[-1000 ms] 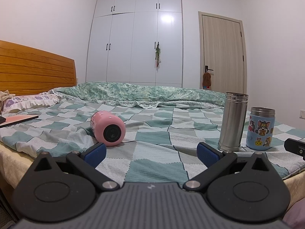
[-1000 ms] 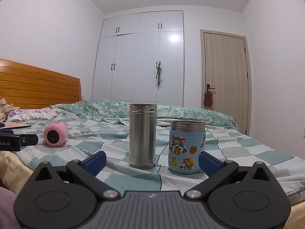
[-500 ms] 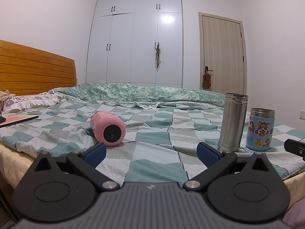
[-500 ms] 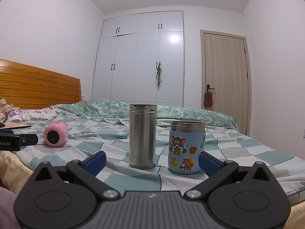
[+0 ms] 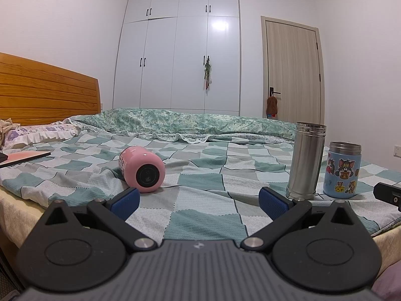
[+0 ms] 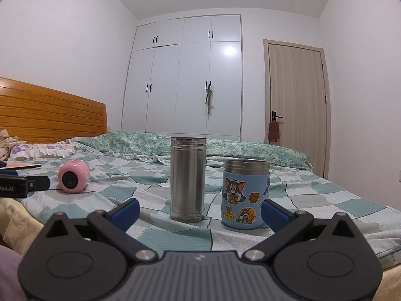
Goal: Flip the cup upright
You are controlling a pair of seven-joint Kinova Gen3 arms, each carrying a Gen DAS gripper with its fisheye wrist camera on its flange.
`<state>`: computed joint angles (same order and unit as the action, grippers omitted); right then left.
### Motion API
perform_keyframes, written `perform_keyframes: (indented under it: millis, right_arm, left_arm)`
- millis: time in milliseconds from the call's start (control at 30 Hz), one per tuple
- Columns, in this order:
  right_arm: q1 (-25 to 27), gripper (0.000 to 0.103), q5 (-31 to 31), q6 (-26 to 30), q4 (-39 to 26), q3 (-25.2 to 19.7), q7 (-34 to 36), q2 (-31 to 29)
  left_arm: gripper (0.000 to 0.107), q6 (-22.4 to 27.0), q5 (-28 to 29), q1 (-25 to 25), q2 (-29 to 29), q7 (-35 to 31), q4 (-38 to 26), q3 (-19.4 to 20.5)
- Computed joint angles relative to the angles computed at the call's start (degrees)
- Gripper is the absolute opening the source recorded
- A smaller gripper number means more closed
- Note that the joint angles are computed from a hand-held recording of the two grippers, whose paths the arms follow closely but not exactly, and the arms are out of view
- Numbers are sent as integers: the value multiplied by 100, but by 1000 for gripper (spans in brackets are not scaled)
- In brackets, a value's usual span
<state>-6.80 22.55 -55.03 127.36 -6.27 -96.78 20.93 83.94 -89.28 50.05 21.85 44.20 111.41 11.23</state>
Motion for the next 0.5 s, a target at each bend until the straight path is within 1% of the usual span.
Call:
perform_keyframes:
  millis: [500]
  right_arm:
    - [6,103,26,7,-12,2,-2,-4]
  left_arm:
    - [103,-32,-84,-18,-1,2,13,0]
